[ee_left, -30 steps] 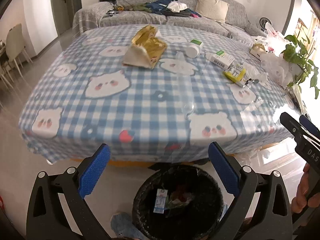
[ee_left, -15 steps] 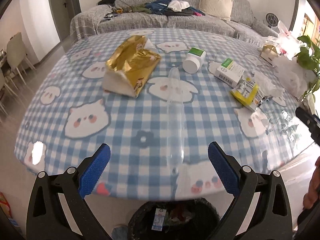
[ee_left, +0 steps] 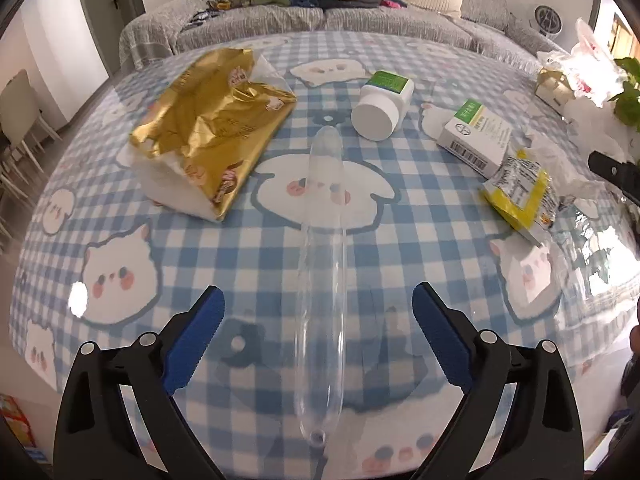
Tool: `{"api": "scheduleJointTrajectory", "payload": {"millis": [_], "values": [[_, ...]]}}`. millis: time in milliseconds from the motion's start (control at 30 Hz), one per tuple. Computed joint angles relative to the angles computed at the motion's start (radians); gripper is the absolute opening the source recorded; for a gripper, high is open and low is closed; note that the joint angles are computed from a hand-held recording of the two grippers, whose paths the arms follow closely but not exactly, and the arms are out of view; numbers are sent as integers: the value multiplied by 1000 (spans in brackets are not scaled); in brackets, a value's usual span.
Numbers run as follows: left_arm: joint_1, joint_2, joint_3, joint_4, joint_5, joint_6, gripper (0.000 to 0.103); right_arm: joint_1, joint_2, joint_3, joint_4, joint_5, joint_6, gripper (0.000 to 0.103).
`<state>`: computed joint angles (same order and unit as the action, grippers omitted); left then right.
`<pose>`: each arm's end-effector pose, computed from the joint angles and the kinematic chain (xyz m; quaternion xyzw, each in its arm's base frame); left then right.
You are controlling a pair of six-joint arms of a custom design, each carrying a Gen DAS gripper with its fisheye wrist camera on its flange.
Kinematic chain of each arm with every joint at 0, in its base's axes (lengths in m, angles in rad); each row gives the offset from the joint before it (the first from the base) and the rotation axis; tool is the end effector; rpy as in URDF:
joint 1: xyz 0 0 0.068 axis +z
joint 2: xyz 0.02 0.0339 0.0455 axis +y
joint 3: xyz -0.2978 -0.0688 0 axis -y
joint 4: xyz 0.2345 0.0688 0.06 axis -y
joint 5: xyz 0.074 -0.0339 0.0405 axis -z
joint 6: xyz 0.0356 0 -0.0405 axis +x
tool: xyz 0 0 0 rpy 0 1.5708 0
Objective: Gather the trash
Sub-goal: 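Grasp the white tissue with the right tool while the left tool grasps the clear plastic tube, then lift the tissue and plastic tube and carry both tools over the trash bin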
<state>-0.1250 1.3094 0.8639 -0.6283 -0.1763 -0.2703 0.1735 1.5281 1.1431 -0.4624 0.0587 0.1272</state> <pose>0.2315 -0.0228 0.2584 -0.0917 0.9614 0.0356 0.2570 0.3152 0.0531 0.2965 -0.0113 0.9349 0.0258 0.3538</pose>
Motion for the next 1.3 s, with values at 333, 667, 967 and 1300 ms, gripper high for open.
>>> {"api": "scheduleJointTrajectory", "payload": {"millis": [333,667,967,1300], "values": [[6,128,69,33,25,13,84,-35,218,157,-19,-3,2,92],[-12,158,81,37,18,10,75,-47,314,214,-48,-9,21,80],[-44,150,92,11,21,13,44,-48,330,216,-39,21,24,55],[-57,130,85,-3,22,12,25,-50,325,207,-17,36,12,5]]}}
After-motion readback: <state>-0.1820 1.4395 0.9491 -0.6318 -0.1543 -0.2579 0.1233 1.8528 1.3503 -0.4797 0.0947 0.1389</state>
